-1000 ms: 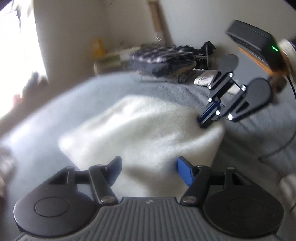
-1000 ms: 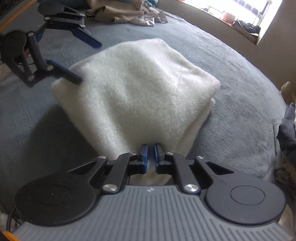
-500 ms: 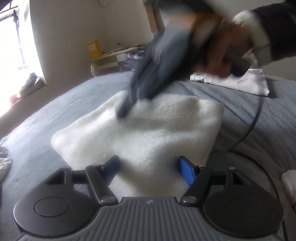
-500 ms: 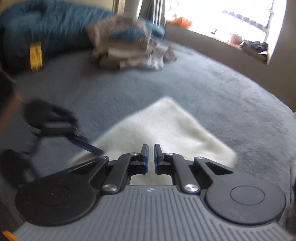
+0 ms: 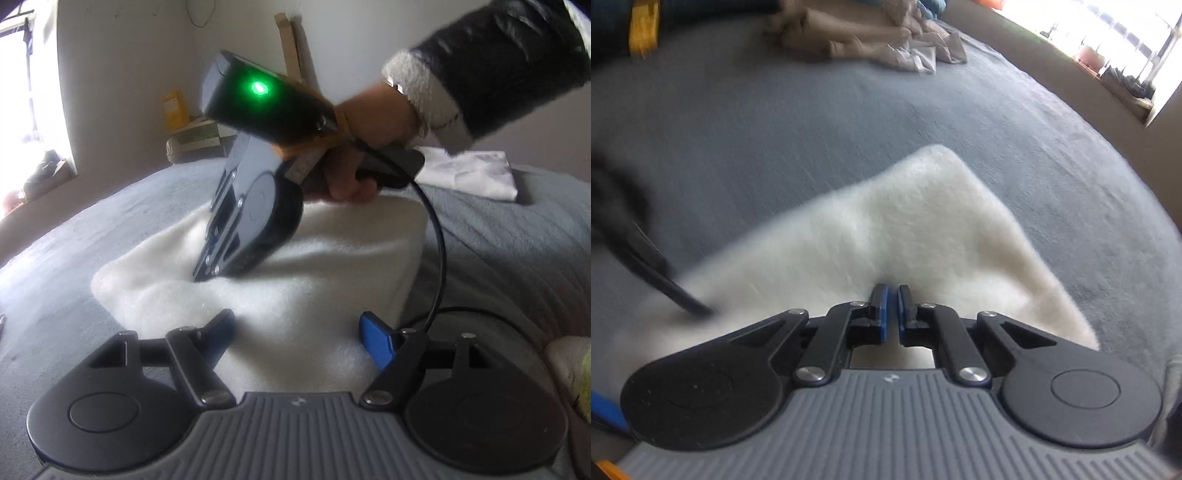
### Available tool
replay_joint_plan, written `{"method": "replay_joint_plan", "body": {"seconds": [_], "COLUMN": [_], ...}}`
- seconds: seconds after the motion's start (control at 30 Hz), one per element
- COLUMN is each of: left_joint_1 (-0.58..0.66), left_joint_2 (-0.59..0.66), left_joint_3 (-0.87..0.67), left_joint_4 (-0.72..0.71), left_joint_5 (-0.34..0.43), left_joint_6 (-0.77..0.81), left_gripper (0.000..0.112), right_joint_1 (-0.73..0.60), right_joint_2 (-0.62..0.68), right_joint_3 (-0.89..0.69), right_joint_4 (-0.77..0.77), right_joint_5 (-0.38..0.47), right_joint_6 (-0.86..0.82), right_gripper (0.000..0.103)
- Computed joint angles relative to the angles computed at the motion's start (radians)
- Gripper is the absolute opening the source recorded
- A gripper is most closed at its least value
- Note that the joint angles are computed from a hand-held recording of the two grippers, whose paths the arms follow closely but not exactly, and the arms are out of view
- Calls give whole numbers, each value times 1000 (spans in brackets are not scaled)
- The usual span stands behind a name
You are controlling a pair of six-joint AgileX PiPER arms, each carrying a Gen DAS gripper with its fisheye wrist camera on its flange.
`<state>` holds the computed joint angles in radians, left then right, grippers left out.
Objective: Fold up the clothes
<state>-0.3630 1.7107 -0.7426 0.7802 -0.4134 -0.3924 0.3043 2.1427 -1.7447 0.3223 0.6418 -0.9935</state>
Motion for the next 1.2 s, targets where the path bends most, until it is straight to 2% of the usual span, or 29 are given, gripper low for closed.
{"method": "replay_joint_plan", "body": {"seconds": [0.1,0.2,0.27,0.33,0.37,0.47,0.57,0.7,0.83,0.9,0.97,1.07,1.2], "left_joint_1": [10,14,15,19,20,8,3,6,13,25,51,117,196], "left_joint_2": [0,7,13,22,21,14,16,30,13,5,-6,-31,-60], "left_joint_3": [18,25,18,4,5,22,32,-8,-17,-32,-45,-52,-81], "left_joint_4": [-5,-13,-7,14,22,-10,-48,-12,73,172,302,508,723], "left_joint_5": [-30,-51,-49,-40,-44,-50,-53,-22,7,16,9,-43,-134], "left_joint_6": [20,32,21,-10,-22,12,71,36,-17,-81,-205,-414,-660], "left_gripper": [75,76,77,77,77,77,77,77,77,78,78,78,78], "right_joint_1": [27,22,36,47,44,38,40,53,59,40,10,-49,-123], "right_joint_2": [26,62,149,222,227,242,226,348,307,233,170,35,-99], "right_joint_3": [-135,-219,-309,-313,-310,-407,-384,-497,-438,-317,-223,-22,145], "right_joint_4": [-53,93,78,-32,-35,-26,67,-79,-90,-28,55,298,512], "right_joint_5": [106,126,133,65,55,144,62,39,0,-48,-85,-137,-63], "right_joint_6": [101,43,85,107,119,207,135,262,278,231,193,5,-175], "right_gripper": [3,3,3,3,3,4,4,3,3,3,4,5,6]}}
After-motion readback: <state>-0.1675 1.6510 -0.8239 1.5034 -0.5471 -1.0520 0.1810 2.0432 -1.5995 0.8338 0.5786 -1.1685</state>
